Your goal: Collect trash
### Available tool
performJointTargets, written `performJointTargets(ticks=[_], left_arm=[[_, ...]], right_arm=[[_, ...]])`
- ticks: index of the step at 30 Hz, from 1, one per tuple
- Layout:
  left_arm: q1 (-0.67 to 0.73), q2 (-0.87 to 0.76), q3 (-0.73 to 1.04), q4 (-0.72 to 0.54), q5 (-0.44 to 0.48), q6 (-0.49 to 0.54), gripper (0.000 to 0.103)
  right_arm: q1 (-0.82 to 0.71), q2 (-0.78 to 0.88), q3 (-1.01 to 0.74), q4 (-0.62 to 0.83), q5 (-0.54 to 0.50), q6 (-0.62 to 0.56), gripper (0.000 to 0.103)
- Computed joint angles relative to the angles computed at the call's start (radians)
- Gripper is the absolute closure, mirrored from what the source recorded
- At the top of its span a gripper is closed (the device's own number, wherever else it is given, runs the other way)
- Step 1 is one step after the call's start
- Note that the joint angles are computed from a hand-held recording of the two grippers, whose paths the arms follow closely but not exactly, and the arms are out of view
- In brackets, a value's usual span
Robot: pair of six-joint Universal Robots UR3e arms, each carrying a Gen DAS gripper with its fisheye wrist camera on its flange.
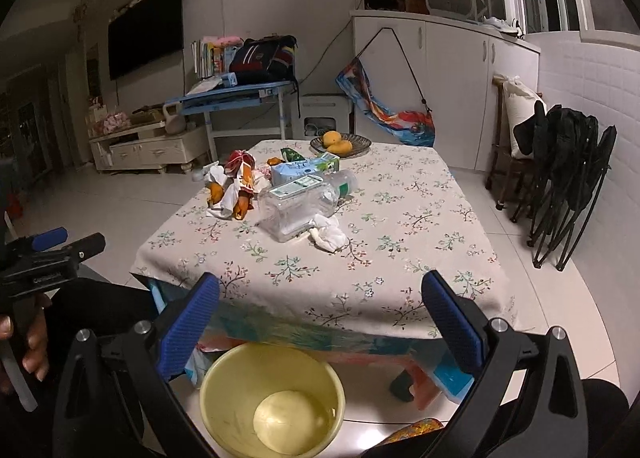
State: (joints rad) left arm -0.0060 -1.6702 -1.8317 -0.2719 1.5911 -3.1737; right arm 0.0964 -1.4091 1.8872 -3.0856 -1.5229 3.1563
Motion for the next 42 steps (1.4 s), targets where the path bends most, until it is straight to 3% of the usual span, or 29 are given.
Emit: performJointTargets(ticks=[6,42], left_arm=[[0.006,0.013,-0.028,0.036,-0.004,0.003,0.007],[0.000,0.009,-0.024,0.042,-0.003,0.008,0.007]], right_arm=[[0.026,0.017,-0.003,-0.012,-0.037,-0.024,0.006],[0.006,-0.012,0.016,-0.003,-0.030,0.005,0.006]])
